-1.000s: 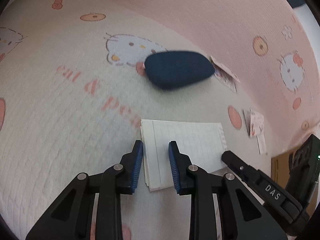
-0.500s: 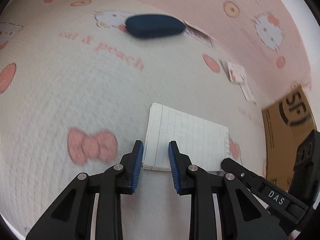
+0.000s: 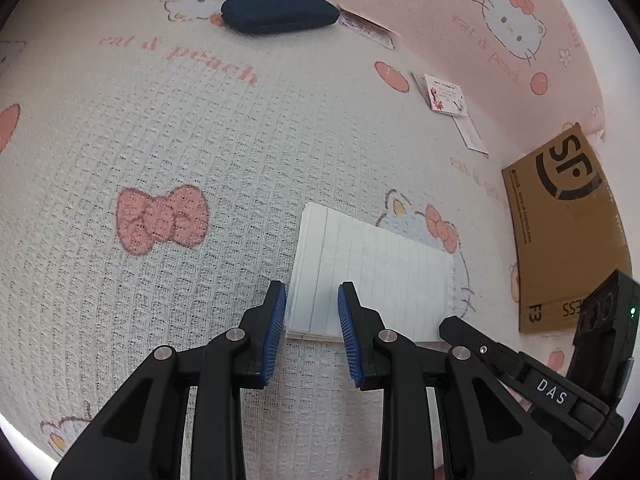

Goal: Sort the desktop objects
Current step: 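Lift the white notepad with the right gripper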

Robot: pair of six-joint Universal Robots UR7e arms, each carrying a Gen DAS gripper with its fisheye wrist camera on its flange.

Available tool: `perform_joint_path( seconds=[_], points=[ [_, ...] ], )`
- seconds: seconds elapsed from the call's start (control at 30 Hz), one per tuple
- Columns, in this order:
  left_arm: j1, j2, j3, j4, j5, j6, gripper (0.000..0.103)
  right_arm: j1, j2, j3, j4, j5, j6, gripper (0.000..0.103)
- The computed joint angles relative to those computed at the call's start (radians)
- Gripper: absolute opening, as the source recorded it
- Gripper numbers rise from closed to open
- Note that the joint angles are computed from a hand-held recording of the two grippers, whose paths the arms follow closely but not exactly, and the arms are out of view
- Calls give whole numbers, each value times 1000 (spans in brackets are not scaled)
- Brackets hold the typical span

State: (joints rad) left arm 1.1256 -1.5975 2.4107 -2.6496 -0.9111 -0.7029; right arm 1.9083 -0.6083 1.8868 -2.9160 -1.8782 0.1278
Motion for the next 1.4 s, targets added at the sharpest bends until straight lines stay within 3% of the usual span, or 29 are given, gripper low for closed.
perform_joint_path(
  seconds=[0.07,0.17,0.23,0.43,0.57,0.73,0.83,0.97,1.03,1.07,1.13,1.23,1.3,1.4],
  points=[
    [2,-4,-4,6,-7,-5,32,-1,-2,2,-4,11,2,25],
    [-29,-23,21,-32,49,-23,34,-1,-4,7,-32,36,-9,34],
    [-47,-35,31,-43,78,-21,45,1,-4,8,-51,55,-19,36],
    [-21,-28,10,-40,16,16,57,21,22,-24,-43,11,-53,38],
    [0,-2,6,-34,-15,0,57,5,36,-35,-27,20,-32,39],
    [-16,12,7,-27,13,-1,58,-20,34,-19,-59,65,-15,39],
    [-5,29,0,-59,-33,14,57,-29,37,-16,-81,86,-5,41],
    [-36,56,-20,16,22,15,57,-44,39,3,-130,114,-18,44],
    [-51,61,-22,48,53,15,54,-48,40,11,-151,118,-24,35],
    [-56,59,-21,60,66,2,51,-44,40,10,-148,98,-20,27],
    [-65,52,-17,81,89,-24,41,-34,42,8,-147,76,-24,26],
    [-74,33,-9,90,97,-50,29,9,55,-15,-129,-15,-73,26],
    [-84,26,-5,89,102,-50,29,42,66,-33,-127,-82,-131,26],
    [-101,19,-5,99,114,-47,29,64,65,-39,-139,-116,-178,26]
  ],
)
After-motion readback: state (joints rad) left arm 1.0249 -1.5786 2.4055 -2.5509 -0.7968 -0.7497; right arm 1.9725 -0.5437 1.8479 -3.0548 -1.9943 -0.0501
